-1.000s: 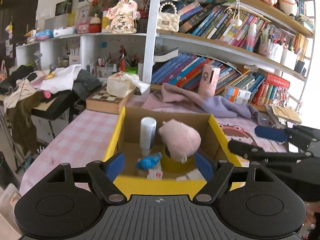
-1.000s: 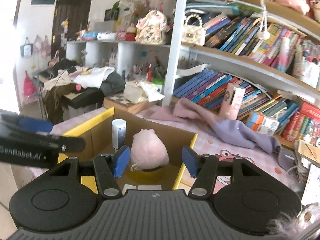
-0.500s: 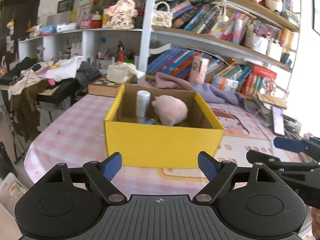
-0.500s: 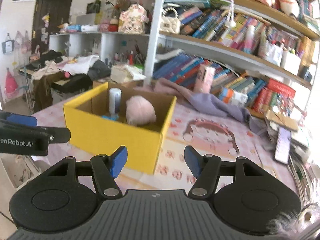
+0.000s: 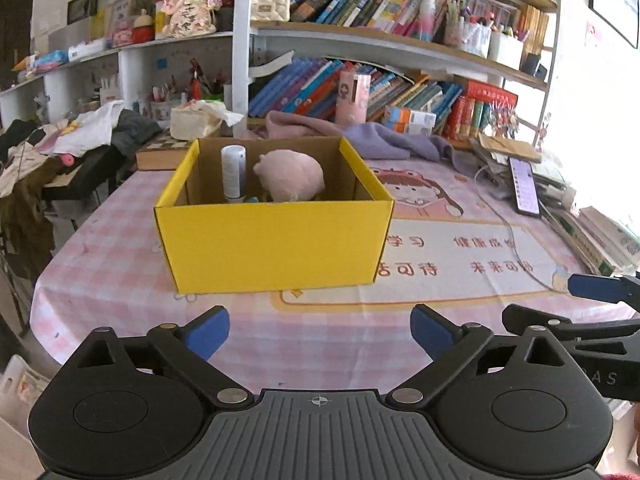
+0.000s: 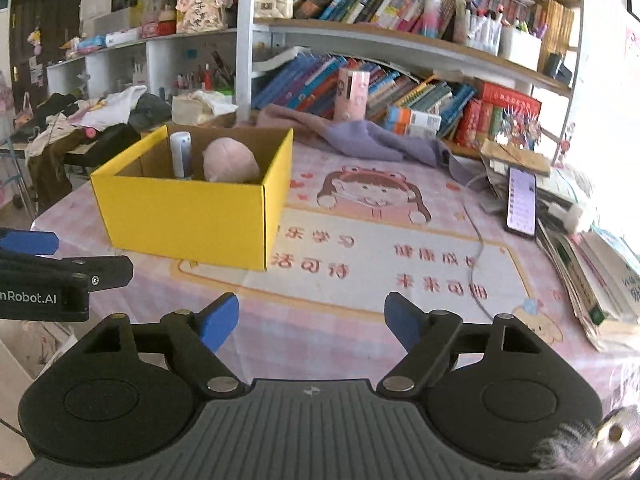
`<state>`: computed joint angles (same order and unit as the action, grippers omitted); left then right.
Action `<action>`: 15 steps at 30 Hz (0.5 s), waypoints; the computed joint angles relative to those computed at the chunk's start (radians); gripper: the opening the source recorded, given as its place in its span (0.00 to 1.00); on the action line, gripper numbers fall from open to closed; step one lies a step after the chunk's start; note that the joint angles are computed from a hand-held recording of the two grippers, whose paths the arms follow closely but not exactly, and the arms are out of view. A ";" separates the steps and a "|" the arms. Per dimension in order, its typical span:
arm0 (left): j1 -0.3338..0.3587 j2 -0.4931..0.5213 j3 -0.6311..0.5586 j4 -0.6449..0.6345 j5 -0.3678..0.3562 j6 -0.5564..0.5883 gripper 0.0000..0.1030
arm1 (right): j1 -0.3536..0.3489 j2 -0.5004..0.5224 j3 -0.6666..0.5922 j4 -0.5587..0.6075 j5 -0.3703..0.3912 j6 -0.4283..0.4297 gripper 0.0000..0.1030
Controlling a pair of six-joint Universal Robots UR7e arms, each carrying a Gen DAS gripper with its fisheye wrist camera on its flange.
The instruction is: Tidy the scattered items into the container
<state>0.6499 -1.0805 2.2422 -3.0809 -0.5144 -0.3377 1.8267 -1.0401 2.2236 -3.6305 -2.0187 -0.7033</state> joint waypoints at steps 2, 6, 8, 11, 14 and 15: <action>-0.006 -0.001 -0.004 0.051 0.005 -0.037 0.98 | -0.004 -0.013 0.010 0.018 -0.004 0.006 0.82; -0.014 -0.009 -0.005 0.131 -0.012 -0.094 0.98 | -0.011 -0.040 0.029 0.050 -0.014 0.016 0.88; -0.022 -0.012 -0.002 0.161 -0.019 -0.116 0.98 | -0.014 -0.052 0.039 0.056 -0.021 0.021 0.92; -0.037 -0.010 0.002 0.200 -0.009 -0.144 0.98 | -0.018 -0.065 0.052 0.059 -0.031 0.026 0.96; -0.047 -0.012 0.003 0.234 -0.009 -0.166 0.98 | -0.020 -0.072 0.060 0.056 -0.042 0.019 0.97; -0.048 -0.014 0.004 0.242 -0.017 -0.168 0.98 | -0.020 -0.073 0.064 0.048 -0.045 0.010 0.98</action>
<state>0.6015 -1.0944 2.2461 -2.8385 -0.5315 -0.5062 1.8065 -1.1135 2.2871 -3.5820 -2.0633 -0.6932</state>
